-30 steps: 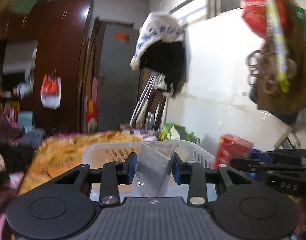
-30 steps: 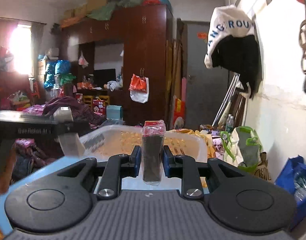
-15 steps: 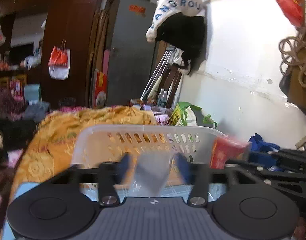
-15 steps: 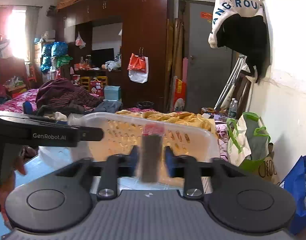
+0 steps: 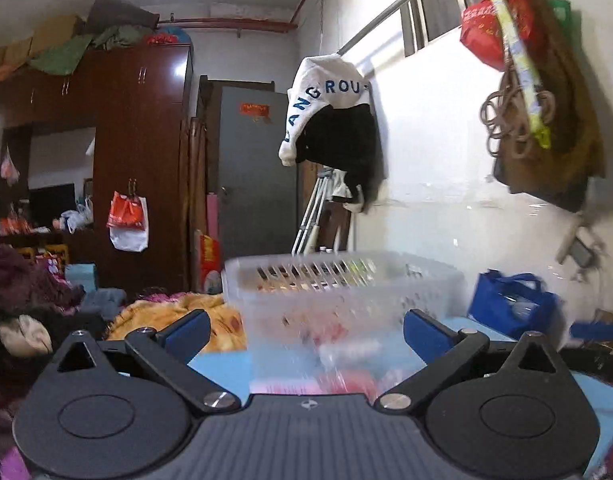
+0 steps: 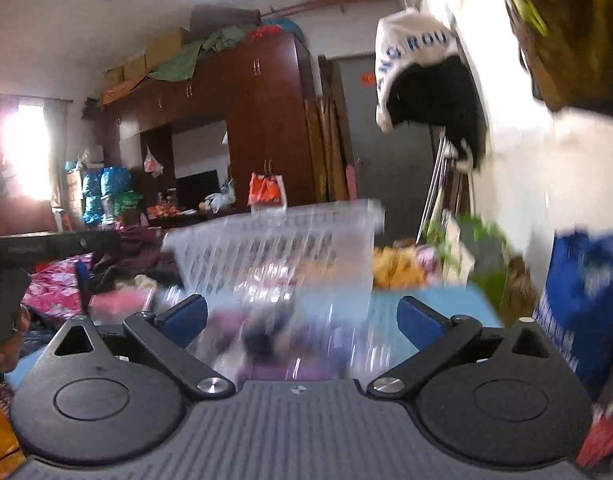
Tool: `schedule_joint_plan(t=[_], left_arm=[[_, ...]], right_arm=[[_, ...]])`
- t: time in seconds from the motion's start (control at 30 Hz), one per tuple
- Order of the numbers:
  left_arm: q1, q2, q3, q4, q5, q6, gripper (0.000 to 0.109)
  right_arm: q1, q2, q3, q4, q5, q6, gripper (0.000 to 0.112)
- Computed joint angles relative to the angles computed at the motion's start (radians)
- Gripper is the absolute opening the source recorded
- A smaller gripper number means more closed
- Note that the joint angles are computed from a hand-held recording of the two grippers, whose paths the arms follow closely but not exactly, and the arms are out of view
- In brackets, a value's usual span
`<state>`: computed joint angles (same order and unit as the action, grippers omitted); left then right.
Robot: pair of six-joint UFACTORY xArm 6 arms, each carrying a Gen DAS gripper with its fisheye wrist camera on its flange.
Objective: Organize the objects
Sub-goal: 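Lower both held packets into the white basket and open both tools, then grasp the purple box with the left tool while the right tool grasps the purple-wrapped box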
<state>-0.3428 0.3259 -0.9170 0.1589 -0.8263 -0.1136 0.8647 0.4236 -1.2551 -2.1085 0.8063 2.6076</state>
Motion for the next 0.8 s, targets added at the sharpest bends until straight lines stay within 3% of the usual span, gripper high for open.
schedule_joint_plan(t=[0.13,0.23,0.4,0.5,0.6,0.7,0.8], left_arm=[[-0.019,0.005,0.115,-0.065,-0.132,0.030,0.103],[-0.009,0.014,0.160,-0.049,-0.162,0.007,0.102],[-0.026,0.036,0.180,-0.064,-0.153,0.067,0.093],[-0.019,0.059,0.185,-0.070,-0.180,0.067,0.086],[-0.007,0.076,0.182,-0.049,-0.173,0.046,0.073],[-0.015,0.083,0.178,-0.051,-0.161,0.058,0.071],[-0.035,0.090,0.175,-0.075,-0.161,0.087,0.059]], right_arm=[[0.001,0.051,-0.042,0.004,-0.043,-0.016,0.103],[0.011,0.080,-0.070,-0.036,-0.045,0.004,0.103],[0.011,0.139,-0.161,-0.023,-0.097,-0.102,0.102],[0.014,0.159,-0.184,-0.011,-0.118,-0.109,0.092],[0.029,0.190,-0.219,0.030,-0.099,-0.160,0.089],[0.047,0.222,-0.252,0.081,-0.080,-0.241,0.088],[0.052,0.220,-0.248,0.104,-0.068,-0.276,0.076]])
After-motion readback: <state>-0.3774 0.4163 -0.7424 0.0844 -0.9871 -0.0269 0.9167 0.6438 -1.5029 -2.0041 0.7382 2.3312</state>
